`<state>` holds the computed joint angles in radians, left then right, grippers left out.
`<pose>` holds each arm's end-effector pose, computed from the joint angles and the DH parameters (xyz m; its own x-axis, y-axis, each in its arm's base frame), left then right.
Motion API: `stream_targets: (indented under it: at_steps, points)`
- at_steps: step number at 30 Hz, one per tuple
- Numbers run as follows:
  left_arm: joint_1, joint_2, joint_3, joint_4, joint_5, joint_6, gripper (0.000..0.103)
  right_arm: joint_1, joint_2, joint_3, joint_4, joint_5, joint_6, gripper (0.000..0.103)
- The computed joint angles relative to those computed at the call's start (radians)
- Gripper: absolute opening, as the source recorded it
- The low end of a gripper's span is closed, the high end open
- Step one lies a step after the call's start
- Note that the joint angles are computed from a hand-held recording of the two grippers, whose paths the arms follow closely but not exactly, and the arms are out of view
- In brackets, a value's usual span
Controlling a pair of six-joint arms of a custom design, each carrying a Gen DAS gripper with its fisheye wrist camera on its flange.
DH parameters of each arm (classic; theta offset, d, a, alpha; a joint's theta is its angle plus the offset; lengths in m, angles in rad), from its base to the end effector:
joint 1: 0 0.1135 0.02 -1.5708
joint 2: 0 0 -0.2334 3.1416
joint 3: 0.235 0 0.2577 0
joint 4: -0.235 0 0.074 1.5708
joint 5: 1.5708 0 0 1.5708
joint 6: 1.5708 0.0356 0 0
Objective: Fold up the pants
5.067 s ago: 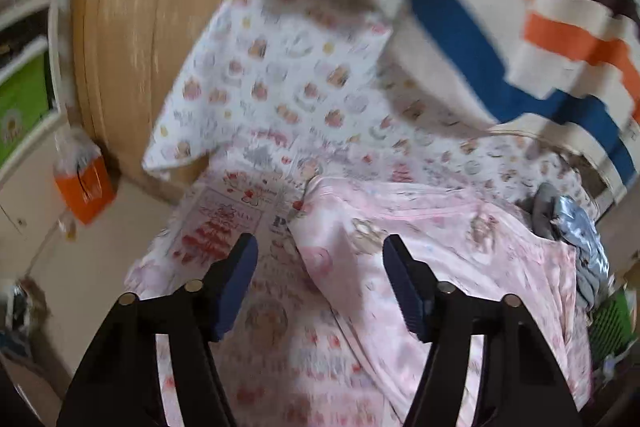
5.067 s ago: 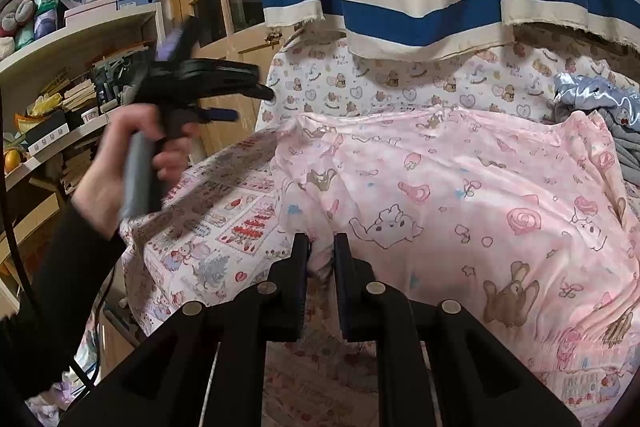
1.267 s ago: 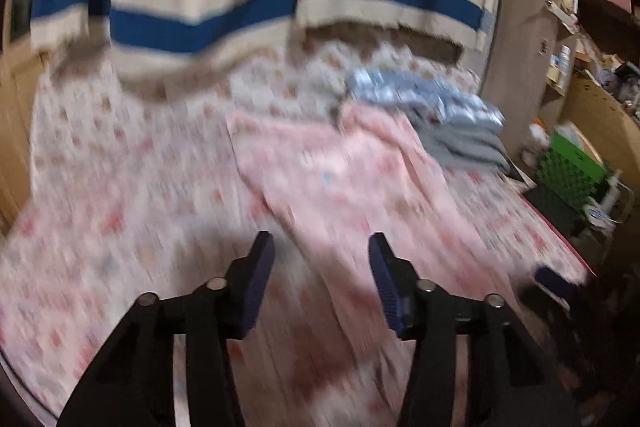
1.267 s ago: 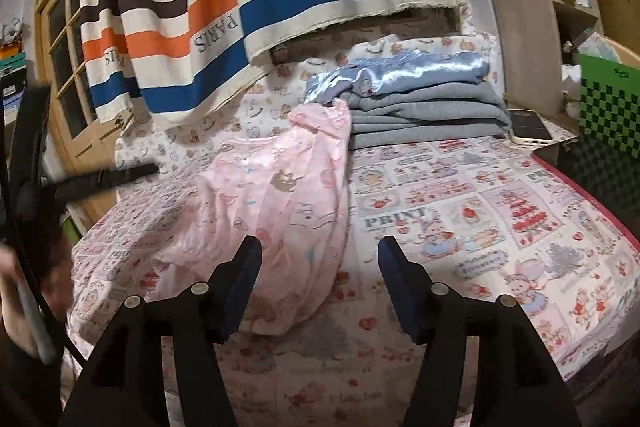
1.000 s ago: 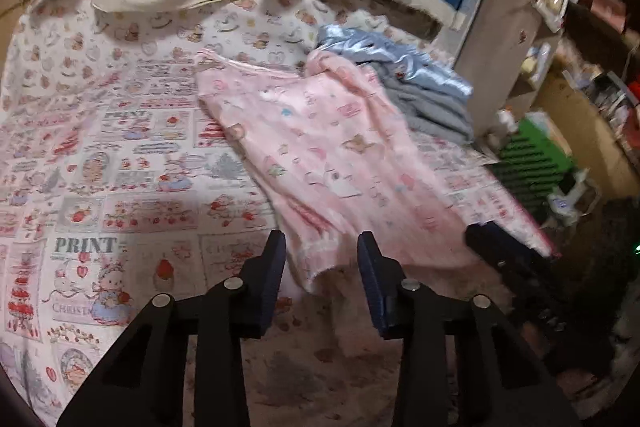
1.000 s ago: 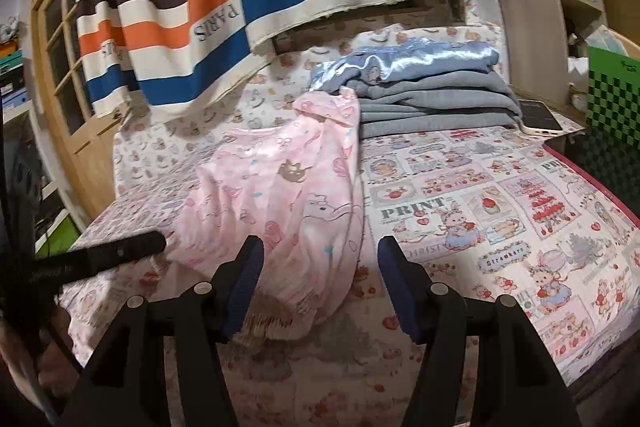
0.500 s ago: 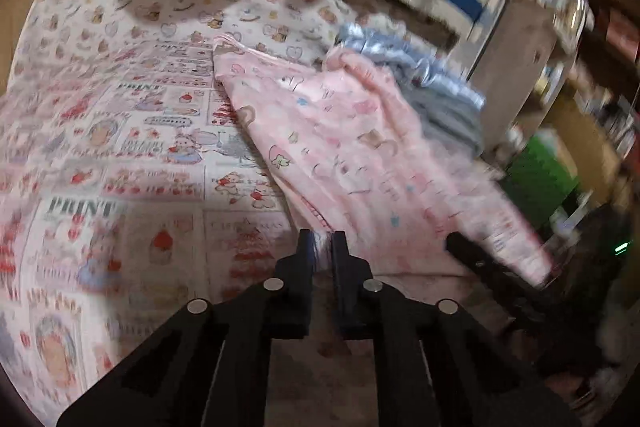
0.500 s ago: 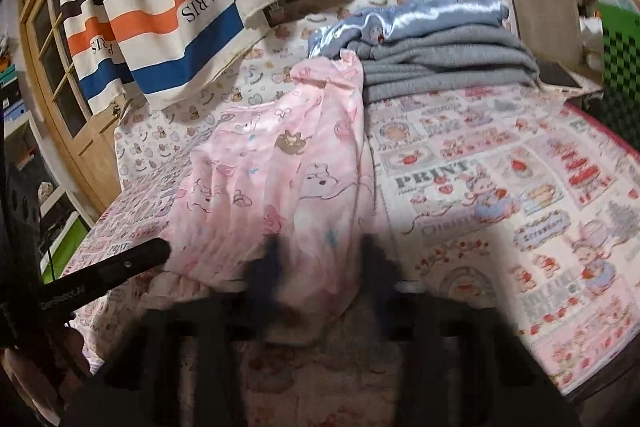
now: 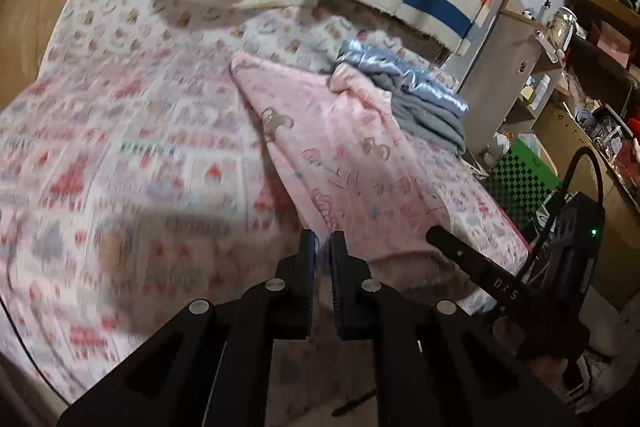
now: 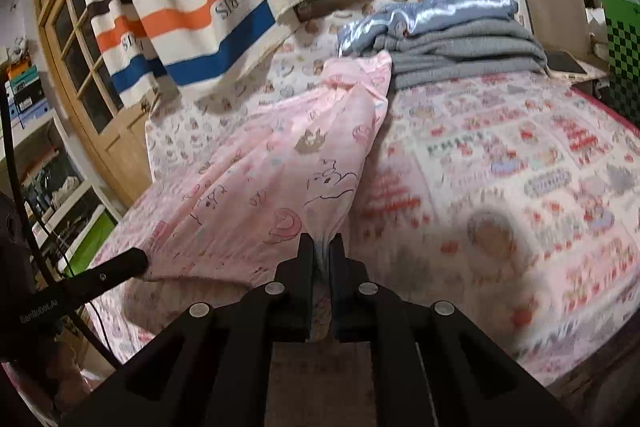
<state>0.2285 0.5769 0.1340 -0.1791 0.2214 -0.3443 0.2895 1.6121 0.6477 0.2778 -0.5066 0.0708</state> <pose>0.1624 0.0297 0.1243 -0.5183 -0.4586 -0.7218 -0.2359 0.8880 -0.3948 0.2855 0.1031 0.1083 -0.6491 -0.1288 -0.7497 -0.5647 0.7419 0.3615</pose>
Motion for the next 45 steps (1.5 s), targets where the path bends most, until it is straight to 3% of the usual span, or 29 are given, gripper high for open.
stream_targets:
  at_steps: [3, 7, 10, 12, 14, 17, 19, 21, 25, 32, 37, 40, 42, 44, 45]
  points:
    - [-0.027, -0.07, -0.03, -0.039, -0.035, 0.011, 0.007, 0.0, -0.018, -0.024, 0.017, 0.029, -0.01, 0.01]
    - [-0.037, 0.029, 0.017, 0.031, -0.076, 0.104, 0.01, -0.004, -0.005, 0.011, 0.027, 0.063, -0.015, 0.018]
    - [-0.052, 0.013, 0.052, 0.046, -0.148, 0.179, 0.022, -0.013, 0.011, 0.065, 0.029, 0.096, -0.042, 0.019]
    - [-0.057, 0.042, 0.082, 0.082, -0.206, 0.221, 0.033, -0.024, 0.026, 0.106, 0.021, 0.098, -0.045, 0.031]
    - [-0.035, 0.125, 0.127, 0.152, -0.227, 0.259, 0.042, -0.033, 0.049, 0.156, 0.023, 0.107, -0.044, 0.047]
    - [0.017, 0.334, 0.246, 0.256, -0.221, 0.306, 0.045, -0.027, 0.111, 0.278, -0.011, 0.136, -0.079, 0.051]
    - [0.054, 0.482, 0.347, 0.301, -0.212, 0.313, 0.048, -0.014, 0.186, 0.423, -0.136, 0.123, -0.124, 0.059]
    - [0.095, 0.625, 0.47, 0.299, -0.185, 0.297, 0.048, 0.008, 0.266, 0.579, -0.276, 0.155, -0.178, 0.059]
    - [0.124, 0.878, 0.741, 0.236, -0.157, 0.292, 0.048, 0.063, 0.366, 0.775, -0.345, 0.266, -0.236, 0.059]
    - [0.124, 1.17, 1.091, 0.183, -0.173, 0.236, 0.049, 0.153, 0.62, 1.223, -0.58, 0.307, -0.291, 0.06]
    - [0.136, 1.282, 1.182, 0.247, -0.208, 0.232, 0.058, 0.22, 0.803, 1.487, -0.66, 0.376, -0.367, 0.06]
    - [0.156, 1.352, 1.203, 0.29, -0.199, 0.224, 0.067, 0.239, 0.875, 1.576, -0.659, 0.398, -0.398, 0.06]
    - [0.164, 1.396, 1.217, 0.298, -0.213, 0.23, 0.073, 0.244, 0.888, 1.561, -0.604, 0.407, -0.415, 0.067]
    - [0.167, 1.433, 1.227, 0.287, -0.239, 0.247, 0.084, 0.245, 0.885, 1.524, -0.554, 0.426, -0.42, 0.073]
    - [0.167, 1.447, 1.243, 0.266, -0.246, 0.251, 0.085, 0.248, 0.889, 1.528, -0.562, 0.451, -0.423, 0.074]
